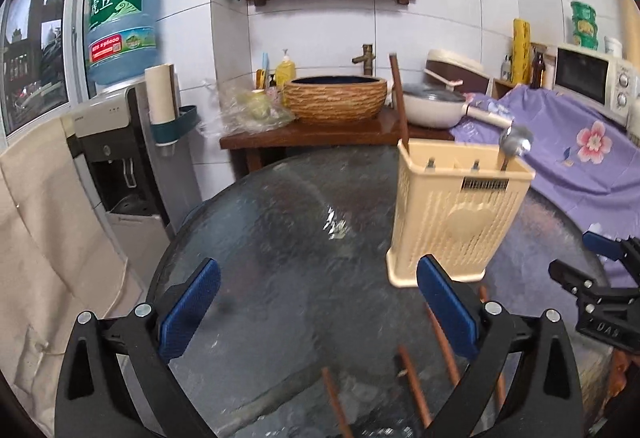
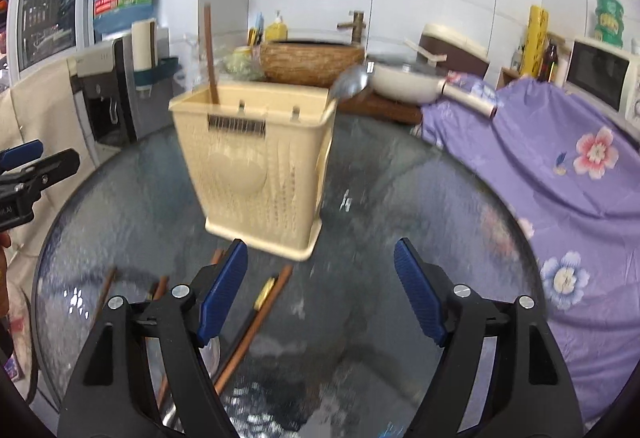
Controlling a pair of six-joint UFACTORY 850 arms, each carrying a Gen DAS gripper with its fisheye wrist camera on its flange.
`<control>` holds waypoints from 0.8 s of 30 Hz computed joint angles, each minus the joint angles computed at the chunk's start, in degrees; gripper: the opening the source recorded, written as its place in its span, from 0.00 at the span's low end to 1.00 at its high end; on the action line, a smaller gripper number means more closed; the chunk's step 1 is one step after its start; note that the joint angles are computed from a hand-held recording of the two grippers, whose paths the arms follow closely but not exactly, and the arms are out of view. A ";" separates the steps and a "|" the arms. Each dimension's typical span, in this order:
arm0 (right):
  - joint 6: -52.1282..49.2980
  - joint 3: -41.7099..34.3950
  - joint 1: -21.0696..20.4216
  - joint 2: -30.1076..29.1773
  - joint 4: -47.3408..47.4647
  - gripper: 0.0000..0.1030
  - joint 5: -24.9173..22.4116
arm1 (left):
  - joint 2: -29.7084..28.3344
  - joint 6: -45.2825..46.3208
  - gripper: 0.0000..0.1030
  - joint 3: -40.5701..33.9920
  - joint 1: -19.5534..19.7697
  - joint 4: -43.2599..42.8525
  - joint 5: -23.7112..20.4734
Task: Organize utensils
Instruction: 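Move both grippers back to the remaining chopsticks on the table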
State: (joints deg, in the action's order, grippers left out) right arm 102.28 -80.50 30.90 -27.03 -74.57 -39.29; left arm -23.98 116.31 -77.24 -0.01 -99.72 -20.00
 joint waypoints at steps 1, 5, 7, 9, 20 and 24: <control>0.22 0.60 -0.09 0.03 0.97 0.73 1.02 | 0.06 -0.28 0.94 0.64 0.25 1.01 0.19; -0.10 1.75 -0.43 -0.49 4.45 0.71 3.96 | -0.91 -9.08 0.91 1.67 1.30 10.04 0.54; -1.02 1.88 -0.30 -1.03 5.90 0.69 4.34 | -1.40 -12.31 0.85 1.87 1.59 13.37 0.86; -2.13 1.51 -0.03 -1.73 6.97 0.67 4.15 | -1.92 -15.39 0.78 2.04 1.77 16.58 1.11; -6.50 -0.14 -0.55 -4.51 12.76 0.61 6.65 | -3.48 -26.58 0.57 2.62 1.61 29.05 -0.26; -8.88 -1.50 -0.83 -5.65 15.19 0.59 6.71 | -3.72 -28.01 0.56 2.68 1.47 30.53 -0.02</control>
